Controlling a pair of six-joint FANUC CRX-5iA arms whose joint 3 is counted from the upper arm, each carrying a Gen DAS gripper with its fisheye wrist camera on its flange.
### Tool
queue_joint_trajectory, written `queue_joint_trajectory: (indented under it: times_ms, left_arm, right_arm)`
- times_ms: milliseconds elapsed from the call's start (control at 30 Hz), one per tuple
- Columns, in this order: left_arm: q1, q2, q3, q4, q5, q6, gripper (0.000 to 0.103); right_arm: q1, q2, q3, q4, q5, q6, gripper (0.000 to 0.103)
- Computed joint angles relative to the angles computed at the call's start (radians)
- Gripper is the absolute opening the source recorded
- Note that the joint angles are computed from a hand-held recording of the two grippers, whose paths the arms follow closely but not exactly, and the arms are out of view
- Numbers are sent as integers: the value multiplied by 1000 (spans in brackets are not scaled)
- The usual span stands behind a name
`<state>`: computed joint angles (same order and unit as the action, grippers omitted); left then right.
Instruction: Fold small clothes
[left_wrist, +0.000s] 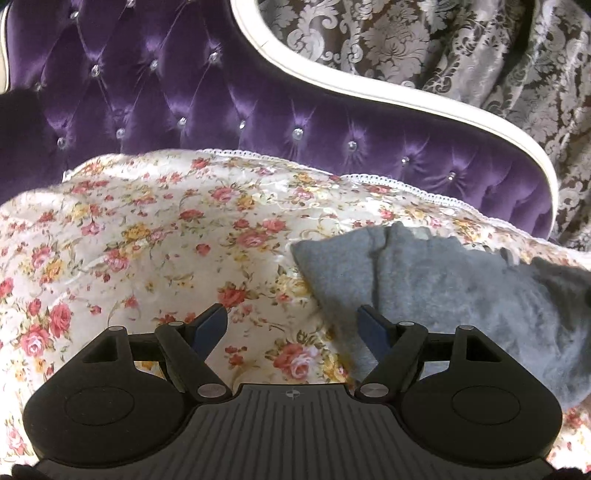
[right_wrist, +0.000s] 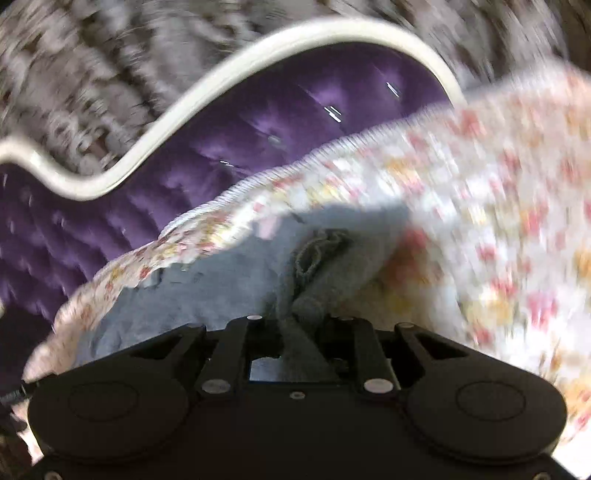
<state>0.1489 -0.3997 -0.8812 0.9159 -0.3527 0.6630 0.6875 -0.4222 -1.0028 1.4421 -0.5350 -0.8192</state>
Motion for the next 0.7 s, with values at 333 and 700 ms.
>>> queue_joint_trajectory:
  times_ms: [333,700]
  left_arm:
    - [57,-17,-6,45,-25,7,76]
    - [118,-11,-4,60,-15,31,76]
  right_arm:
    - [94,220,322,46,42,292,24]
    - [228,566,556,-24,15,572,44]
